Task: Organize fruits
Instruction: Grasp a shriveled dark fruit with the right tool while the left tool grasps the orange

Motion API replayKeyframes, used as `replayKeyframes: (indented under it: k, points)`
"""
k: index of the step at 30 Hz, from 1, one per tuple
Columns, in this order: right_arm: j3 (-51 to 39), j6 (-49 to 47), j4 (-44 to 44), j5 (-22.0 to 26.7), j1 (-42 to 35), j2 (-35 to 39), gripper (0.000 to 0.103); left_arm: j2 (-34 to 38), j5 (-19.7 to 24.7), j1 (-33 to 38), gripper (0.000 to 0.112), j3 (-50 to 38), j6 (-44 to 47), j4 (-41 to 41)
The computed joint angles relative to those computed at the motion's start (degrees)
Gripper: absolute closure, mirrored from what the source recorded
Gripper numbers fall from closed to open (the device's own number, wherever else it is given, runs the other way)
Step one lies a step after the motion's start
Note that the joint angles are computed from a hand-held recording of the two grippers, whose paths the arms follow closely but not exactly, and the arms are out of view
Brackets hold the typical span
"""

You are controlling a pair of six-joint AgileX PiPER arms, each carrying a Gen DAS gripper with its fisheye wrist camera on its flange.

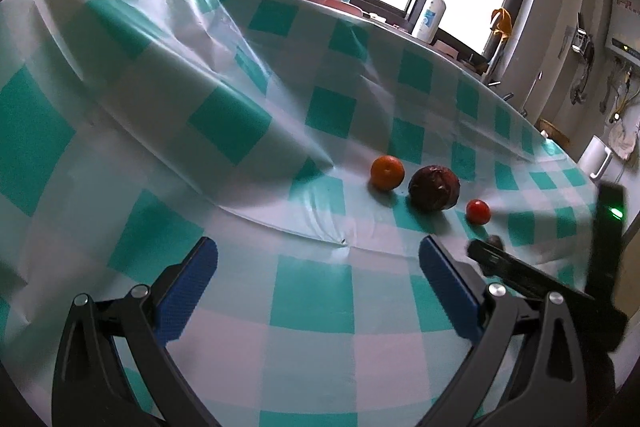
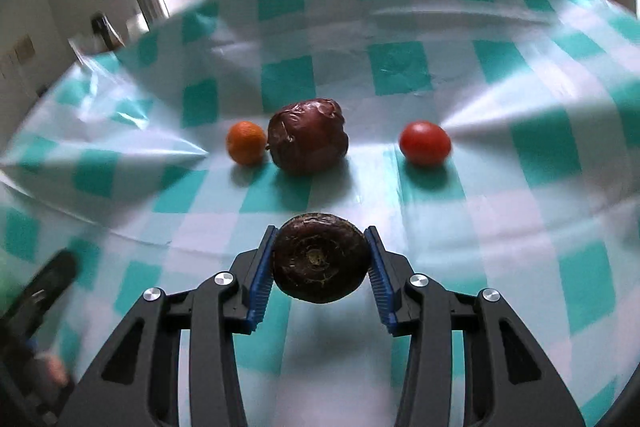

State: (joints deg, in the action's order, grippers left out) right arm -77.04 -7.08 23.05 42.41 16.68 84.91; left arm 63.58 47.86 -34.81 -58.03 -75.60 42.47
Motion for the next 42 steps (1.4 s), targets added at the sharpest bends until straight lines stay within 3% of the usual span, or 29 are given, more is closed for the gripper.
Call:
replayKeyframes:
  k: [4,6,8,12,17,25,27,28,29,30,33,36,40,42]
  points:
    - [7.5,-15.5,21.9,-0.7,-7.2,-4.1,0.06,0.5,-2.1,1.0,0.011,-0.1,2.6,-2.3]
    - [8.0,-18.9,26.5,-0.7,-8.0,-4.5,0.06,2.5,-3.4,2.8,0.011,-1.8,6.1,-5.5]
    - [7.8,-19.8,27.8,-0.2,-8.2,-4.7,0.06,6.1,-1.4,2.9,0.011,-5.0,8.2,-5.8]
    - [7.9,-21.7,30.0,0.6,-8.7,-4.7,0.06,19.6,8.4,3.0,0.011,-18.9,17.3,-5.3]
    - [9.1,-24.1,32.4,1.3,-9.8,-5.8,0.06,32.2,9.5,5.9,0.012,-32.8,31.5,-10.4]
    - [9.2,-25.3,33.0,2.3,-10.1,-5.8,0.059,46.5,13.3,12.2,0.032,-52.2,44.9,-21.1]
    - [9.6,-25.8,33.5,2.5,-10.4,-6.0,0.059,47.8,13.4,14.4,0.047,-54.1,47.3,-25.2]
    - [9.6,-25.9,33.6,2.6,-10.5,-6.1,0.059,47.6,13.0,14.8,0.049,-53.8,47.5,-26.0]
    - [9.7,-26.0,33.6,2.7,-10.5,-6.1,0.059,46.0,10.4,15.5,0.068,-51.4,48.3,-27.5]
    - [9.7,-26.0,33.7,2.7,-10.5,-6.1,0.059,44.6,7.8,16.2,0.074,-49.1,50.5,-30.4]
    - [9.8,-26.3,34.0,2.8,-10.7,-6.1,0.059,38.8,2.3,15.8,0.074,-40.4,48.4,-29.1]
    - [9.8,-26.2,33.9,2.7,-10.6,-6.0,0.059,28.9,-4.1,13.1,0.074,-27.9,40.1,-21.6]
    - [9.7,-25.8,33.6,2.6,-10.5,-5.9,0.059,17.8,-6.9,11.3,0.074,-17.9,30.9,-16.5]
    - [9.7,-25.7,33.7,2.6,-10.7,-5.9,0.059,12.2,-7.9,8.9,0.074,-12.6,22.4,-10.1]
